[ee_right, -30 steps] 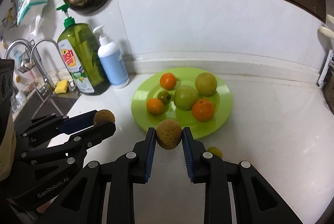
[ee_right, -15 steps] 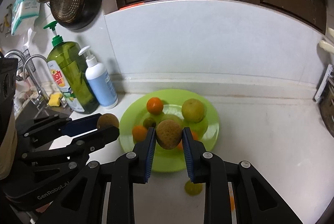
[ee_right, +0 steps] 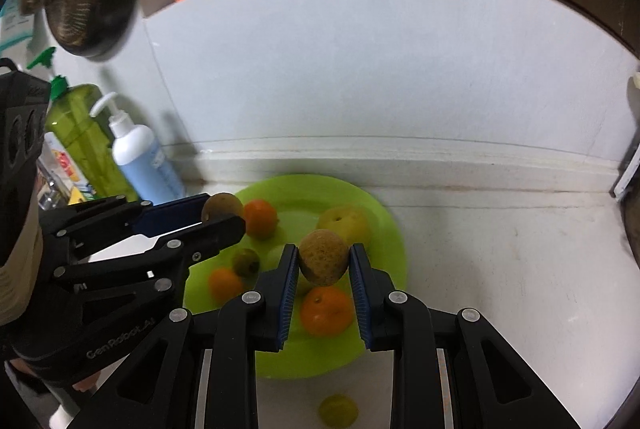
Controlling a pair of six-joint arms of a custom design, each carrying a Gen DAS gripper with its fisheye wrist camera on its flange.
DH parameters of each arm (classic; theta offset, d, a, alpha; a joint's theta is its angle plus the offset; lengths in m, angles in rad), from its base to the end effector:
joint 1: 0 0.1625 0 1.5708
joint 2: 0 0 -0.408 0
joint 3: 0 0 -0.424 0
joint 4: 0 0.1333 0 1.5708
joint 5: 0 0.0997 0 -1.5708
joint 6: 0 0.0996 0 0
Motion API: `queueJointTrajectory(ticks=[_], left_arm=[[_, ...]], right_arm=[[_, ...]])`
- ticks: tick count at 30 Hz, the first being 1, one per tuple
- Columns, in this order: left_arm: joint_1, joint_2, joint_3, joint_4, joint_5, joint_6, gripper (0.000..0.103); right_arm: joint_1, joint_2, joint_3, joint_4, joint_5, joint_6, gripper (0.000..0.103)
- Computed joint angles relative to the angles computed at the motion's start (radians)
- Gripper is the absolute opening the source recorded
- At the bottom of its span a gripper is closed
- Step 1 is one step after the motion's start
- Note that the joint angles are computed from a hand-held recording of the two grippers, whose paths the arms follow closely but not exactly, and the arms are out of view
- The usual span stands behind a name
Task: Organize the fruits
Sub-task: 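Carry both brown fruits onto the green plate and open both grippers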
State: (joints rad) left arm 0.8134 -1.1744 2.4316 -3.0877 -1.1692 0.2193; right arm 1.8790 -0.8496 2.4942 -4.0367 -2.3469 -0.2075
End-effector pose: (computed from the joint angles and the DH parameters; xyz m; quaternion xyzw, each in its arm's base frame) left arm -0.1553 -0.4150 0.0725 0.4331 0.8702 -0.1749 0.1569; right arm 0.1692 -0.3219 0.0706 0.0704 -0.8592 0.3865 0.3279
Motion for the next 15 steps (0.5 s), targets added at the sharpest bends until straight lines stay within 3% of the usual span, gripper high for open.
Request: queueJointTrajectory(ticks=[7, 15], left_arm=[[0.017, 0.096, -0.054, -0.012, 0.015, 0.017, 0.028], [0.031, 0.134, -0.086, 0.008, 0.027, 0.012, 0.028]], right_arm=[[-0.060, 0.010, -0.019, 0.027, 0.017, 0.001, 0.027], [-0.097, 0.014, -0.031, 0.064, 0.022, 0.018, 0.027]])
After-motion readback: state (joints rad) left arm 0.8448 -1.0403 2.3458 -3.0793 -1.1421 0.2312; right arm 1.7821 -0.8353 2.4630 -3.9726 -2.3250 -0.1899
